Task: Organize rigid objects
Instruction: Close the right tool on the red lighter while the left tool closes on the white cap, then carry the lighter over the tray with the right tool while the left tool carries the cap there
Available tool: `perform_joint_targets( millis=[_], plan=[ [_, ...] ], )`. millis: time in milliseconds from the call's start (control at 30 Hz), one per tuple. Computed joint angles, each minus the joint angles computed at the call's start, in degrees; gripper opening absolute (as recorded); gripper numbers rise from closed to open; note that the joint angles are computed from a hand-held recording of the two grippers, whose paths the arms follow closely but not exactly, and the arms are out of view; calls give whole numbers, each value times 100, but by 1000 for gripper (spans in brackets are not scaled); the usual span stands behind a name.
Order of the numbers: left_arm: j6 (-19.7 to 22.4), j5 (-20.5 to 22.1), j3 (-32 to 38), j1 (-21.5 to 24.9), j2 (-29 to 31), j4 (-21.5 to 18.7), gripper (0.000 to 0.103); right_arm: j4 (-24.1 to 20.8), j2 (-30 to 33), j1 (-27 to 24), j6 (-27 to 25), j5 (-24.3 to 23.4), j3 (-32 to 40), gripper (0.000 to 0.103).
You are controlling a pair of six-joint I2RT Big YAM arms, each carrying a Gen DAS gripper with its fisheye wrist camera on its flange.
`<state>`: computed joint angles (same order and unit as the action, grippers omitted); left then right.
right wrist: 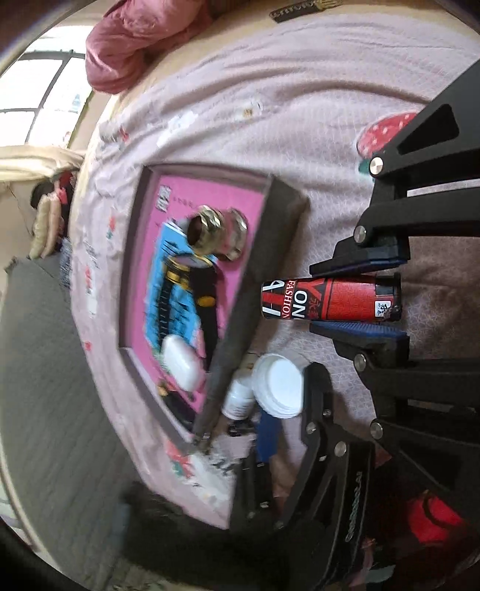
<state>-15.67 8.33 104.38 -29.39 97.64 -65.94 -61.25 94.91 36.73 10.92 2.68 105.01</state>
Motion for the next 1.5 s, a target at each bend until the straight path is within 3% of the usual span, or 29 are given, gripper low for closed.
perform_joint_targets(
  millis=[467,1500],
  plan=[
    [-197,204,-141,79,-282,129,52,542,-323,137,535,204,-194,23],
    [-163,-369,-94,156,-967,349,52,694,-351,527,666,1013,342,23]
  ],
)
